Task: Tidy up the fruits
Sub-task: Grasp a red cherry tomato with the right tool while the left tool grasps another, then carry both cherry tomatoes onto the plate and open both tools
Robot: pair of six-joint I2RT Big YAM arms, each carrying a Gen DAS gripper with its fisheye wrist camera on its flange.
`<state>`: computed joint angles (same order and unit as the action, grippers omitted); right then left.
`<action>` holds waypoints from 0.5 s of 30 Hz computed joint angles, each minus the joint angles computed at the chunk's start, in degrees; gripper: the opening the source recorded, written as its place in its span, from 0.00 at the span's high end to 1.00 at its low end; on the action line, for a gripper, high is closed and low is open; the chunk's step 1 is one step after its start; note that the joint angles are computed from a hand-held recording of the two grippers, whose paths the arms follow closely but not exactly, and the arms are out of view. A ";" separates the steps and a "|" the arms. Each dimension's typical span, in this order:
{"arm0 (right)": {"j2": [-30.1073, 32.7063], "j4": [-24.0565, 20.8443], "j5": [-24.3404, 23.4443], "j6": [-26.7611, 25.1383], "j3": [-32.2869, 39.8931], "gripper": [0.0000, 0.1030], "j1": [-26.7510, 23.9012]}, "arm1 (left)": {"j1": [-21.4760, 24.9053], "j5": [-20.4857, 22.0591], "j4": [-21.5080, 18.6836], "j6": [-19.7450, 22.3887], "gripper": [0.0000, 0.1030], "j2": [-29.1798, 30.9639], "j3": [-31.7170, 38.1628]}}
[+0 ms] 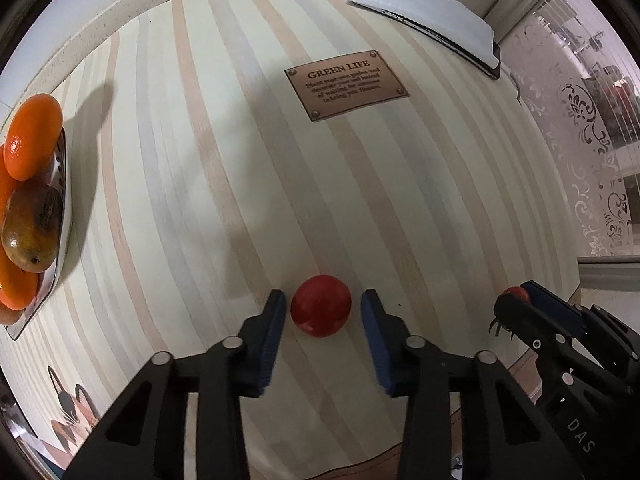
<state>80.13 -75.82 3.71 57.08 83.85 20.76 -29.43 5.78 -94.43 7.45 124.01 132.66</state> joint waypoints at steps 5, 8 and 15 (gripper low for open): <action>0.90 0.10 0.24 -0.16 0.67 0.71 0.22 | 0.15 -0.21 2.49 0.33 0.74 -2.44 -4.12; 1.49 0.15 0.43 -0.41 1.35 0.71 0.30 | 0.09 -0.42 4.35 0.27 0.75 -4.28 -7.47; 2.43 -0.38 0.67 -1.48 3.60 0.71 0.63 | 1.72 1.46 5.68 -0.33 0.75 -6.59 -9.65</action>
<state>82.56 -76.20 4.38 55.59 87.45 21.39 -27.71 7.23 -88.75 7.12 117.42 123.02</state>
